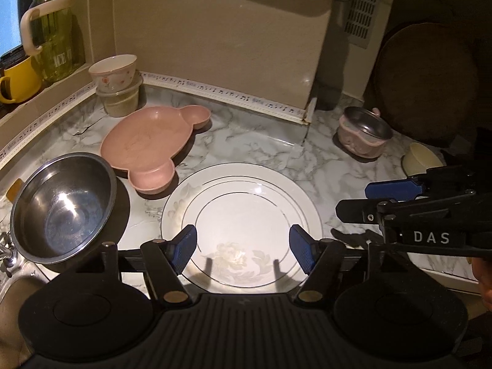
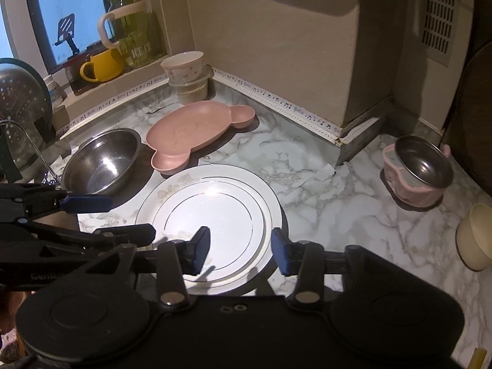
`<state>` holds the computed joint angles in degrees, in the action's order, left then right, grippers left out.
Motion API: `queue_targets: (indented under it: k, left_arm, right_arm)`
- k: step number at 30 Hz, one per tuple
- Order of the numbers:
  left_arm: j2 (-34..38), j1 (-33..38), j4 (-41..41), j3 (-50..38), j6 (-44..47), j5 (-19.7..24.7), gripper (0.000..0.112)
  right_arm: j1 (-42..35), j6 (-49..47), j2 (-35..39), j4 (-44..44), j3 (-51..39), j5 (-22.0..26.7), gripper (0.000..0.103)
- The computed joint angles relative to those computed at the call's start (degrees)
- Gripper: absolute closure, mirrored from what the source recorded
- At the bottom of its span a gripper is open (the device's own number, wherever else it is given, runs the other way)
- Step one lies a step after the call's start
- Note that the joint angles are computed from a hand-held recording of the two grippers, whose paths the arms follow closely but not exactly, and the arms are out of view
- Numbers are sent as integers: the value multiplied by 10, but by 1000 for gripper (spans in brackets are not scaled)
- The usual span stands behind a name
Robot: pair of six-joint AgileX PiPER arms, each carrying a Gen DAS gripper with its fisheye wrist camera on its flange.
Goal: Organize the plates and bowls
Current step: 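Lower the small plate onto the large white plate and open both grippers, then move both grippers to the pink bear-shaped plate and close on its rim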
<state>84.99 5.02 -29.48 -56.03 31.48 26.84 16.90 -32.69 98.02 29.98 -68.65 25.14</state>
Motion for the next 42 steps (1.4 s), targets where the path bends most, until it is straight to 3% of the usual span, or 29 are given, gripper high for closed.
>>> queue_targets:
  k: [5,11,17,20,26,33,42]
  left_arm:
    - [-9,-3,-31,5,45,4,43]
    - [4,-19,-26,-1,26,-13,41]
    - [12,-58,77,-5,-119,-56,33]
    - [24,-83,188,-14,-247,-66,33]
    - [48,-103,266,-37,-381,-53,32]
    - [51,-91,282,-41,-413,-56,32]
    - [108,-46,387,-135,-465,-42,32]
  right_arm:
    - [-4,10,-33,-8,31,-9,39]
    - [-34,-108,-45,81,46,-10,20]
    - [-78,-242,-28,181,36,26,8]
    - [-103,-309,-15,239,31,56,2]
    - [-123,-377,4,284,16,79,0]
    - [-110,-379,45,274,-48,102,0]
    - [-66,-212,183,158,-271,140,1]
